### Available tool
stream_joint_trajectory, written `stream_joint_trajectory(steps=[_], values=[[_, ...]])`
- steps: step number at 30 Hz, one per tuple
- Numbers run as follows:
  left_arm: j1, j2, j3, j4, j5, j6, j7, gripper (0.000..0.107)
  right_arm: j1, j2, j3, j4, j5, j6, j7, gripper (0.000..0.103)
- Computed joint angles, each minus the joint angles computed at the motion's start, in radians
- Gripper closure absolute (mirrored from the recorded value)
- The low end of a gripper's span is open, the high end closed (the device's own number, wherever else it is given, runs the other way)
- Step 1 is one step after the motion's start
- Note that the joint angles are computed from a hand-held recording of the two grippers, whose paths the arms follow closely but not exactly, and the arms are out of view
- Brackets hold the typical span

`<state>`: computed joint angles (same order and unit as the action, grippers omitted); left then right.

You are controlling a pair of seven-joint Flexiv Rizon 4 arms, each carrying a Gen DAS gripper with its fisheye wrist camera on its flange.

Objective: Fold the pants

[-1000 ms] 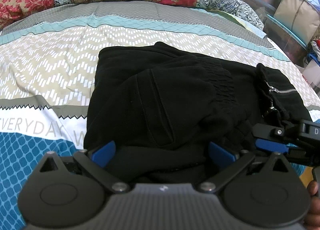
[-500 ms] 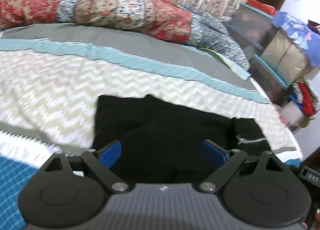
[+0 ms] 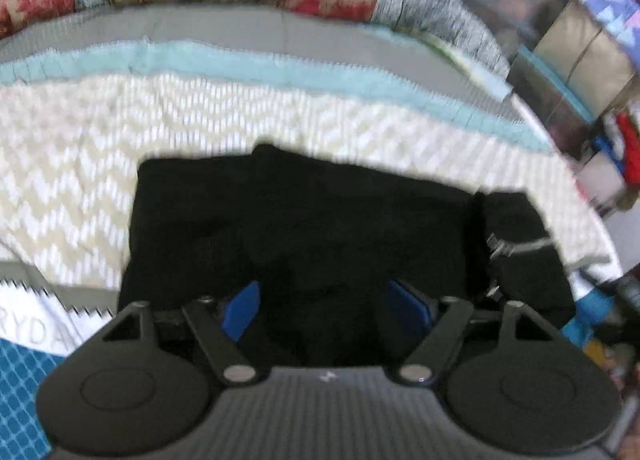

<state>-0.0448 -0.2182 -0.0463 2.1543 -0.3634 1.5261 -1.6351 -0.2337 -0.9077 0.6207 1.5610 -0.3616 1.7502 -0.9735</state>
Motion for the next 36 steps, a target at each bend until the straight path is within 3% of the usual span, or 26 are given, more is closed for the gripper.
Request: stream_joint_trajectory(steps=[2,4,5,7,10,12,15,17,20,22,23,24,26,27,29,31,32,33,36], values=[[0.001,0.009,-0.01,-0.012,-0.009,0.019,0.002,0.027,-0.005,-0.022,0.026,-0.015,-0.007,-0.009,-0.007,0.026],[0.03,0.022,-0.055,-0.013,-0.056,0.033,0.048,0.027,-0.015,-0.012,0.059,-0.005,-0.031,-0.043,-0.032,0.073],[0.045,0.022,-0.084,-0.019,-0.088,0.039,0.08,0.025,-0.008,0.006,0.053,0.006,-0.043,-0.057,-0.024,0.083],[0.077,0.016,-0.154,-0.041,-0.164,0.048,0.161,0.021,0.039,0.079,-0.003,0.068,-0.012,0.008,-0.08,0.084],[0.116,-0.008,-0.259,-0.085,-0.283,0.059,0.301,0.012,0.083,0.147,-0.049,0.144,-0.093,0.119,-0.159,0.084],[0.097,-0.035,-0.26,-0.138,-0.298,0.02,0.339,0.004,0.144,0.194,-0.111,0.187,-0.149,0.164,-0.211,0.084],[0.037,-0.092,-0.212,-0.241,-0.258,-0.066,0.363,0.004,0.234,0.244,-0.201,0.243,-0.208,0.222,-0.276,0.084],[-0.041,-0.135,-0.11,-0.323,-0.145,-0.141,0.286,0.004,0.286,0.262,-0.258,0.266,-0.23,0.252,-0.306,0.084],[-0.092,-0.179,-0.048,-0.395,-0.046,-0.212,0.219,0.004,0.343,0.291,-0.332,0.307,-0.256,0.297,-0.342,0.084],[-0.129,-0.199,0.001,-0.433,0.036,-0.259,0.159,0.023,0.362,0.297,-0.359,0.312,-0.275,0.316,-0.352,0.084],[-0.135,-0.203,0.011,-0.446,0.065,-0.293,0.147,0.063,0.371,0.301,-0.372,0.316,-0.279,0.322,-0.355,0.084],[-0.138,-0.206,0.021,-0.455,0.087,-0.316,0.126,0.08,0.38,0.306,-0.384,0.319,-0.277,0.325,-0.356,0.083],[-0.098,-0.187,-0.012,-0.415,0.049,-0.288,0.126,0.086,0.376,0.309,-0.395,0.328,-0.277,0.339,-0.348,0.073],[-0.069,-0.174,-0.041,-0.388,0.006,-0.274,0.141,0.086,0.359,0.306,-0.389,0.332,-0.297,0.345,-0.337,0.051],[-0.018,-0.148,-0.088,-0.338,-0.084,-0.246,0.18,0.086,0.395,0.307,-0.431,0.344,-0.263,0.359,-0.362,0.031],[0.022,-0.129,-0.129,-0.305,-0.17,-0.236,0.243,0.086,0.439,0.296,-0.463,0.33,-0.232,0.323,-0.389,0.035],[0.035,-0.117,-0.141,-0.289,-0.208,-0.233,0.273,0.086,0.427,0.289,-0.449,0.316,-0.25,0.296,-0.377,0.056],[0.035,-0.11,-0.139,-0.285,-0.226,-0.236,0.288,0.086,0.386,0.278,-0.402,0.296,-0.296,0.26,-0.35,0.086],[0.045,-0.071,-0.147,-0.24,-0.316,-0.194,0.362,0.087,0.325,0.27,-0.321,0.281,-0.351,0.269,-0.312,0.086]])
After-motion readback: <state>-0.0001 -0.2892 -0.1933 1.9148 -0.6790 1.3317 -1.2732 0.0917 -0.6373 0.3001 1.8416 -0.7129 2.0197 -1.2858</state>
